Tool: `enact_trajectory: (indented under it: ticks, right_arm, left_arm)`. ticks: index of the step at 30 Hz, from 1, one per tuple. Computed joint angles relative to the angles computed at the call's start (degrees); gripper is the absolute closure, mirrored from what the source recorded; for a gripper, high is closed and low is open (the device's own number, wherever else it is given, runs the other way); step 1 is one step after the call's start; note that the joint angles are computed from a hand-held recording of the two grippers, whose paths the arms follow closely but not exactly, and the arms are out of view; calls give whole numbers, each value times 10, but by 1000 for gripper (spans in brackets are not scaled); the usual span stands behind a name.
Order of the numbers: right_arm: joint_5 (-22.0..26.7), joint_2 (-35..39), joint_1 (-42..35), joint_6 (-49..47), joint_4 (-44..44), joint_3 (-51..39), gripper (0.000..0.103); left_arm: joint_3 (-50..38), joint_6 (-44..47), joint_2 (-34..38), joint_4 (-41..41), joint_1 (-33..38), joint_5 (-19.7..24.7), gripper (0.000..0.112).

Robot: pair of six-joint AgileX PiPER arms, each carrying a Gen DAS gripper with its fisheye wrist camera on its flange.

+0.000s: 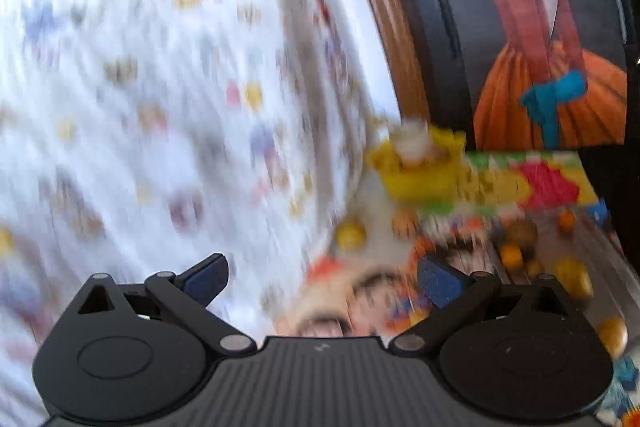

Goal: Organize fruits
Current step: 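Move both tools from the tray toward the fruits by the yellow bowl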

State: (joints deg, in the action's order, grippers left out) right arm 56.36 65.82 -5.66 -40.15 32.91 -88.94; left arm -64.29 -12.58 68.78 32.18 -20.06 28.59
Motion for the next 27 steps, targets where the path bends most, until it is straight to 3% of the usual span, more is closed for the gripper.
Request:
enact_trajectory:
  ticks: [2, 8, 12, 14, 16, 24, 27]
  right_arm:
    - [22, 65, 11, 16, -11, -102, 1]
    - [91, 251, 6, 68, 12, -340, 1]
    - [72, 336, -13, 68, 94, -336, 1]
    - [78, 390, -13, 70, 96, -345, 1]
    - [84, 441, -5, 68, 68, -365, 1]
    - [88, 635, 7, -16, 20, -472, 5]
    - [104, 705, 10, -42, 21, -548, 8]
  left_arm:
    - [-46, 76, 21, -51, 10, -13, 10]
    - [-105, 141, 79, -34, 4, -53, 10]
    - [-75, 163, 117, -40, 23, -135, 10]
    - [-60, 219, 148, -98, 43, -177, 10]
    - [-55, 235, 186, -100, 55, -198, 10]
    - [-106, -33, 338, 321, 64, -244, 10]
    - [-146, 15, 387, 316, 61, -255, 10]
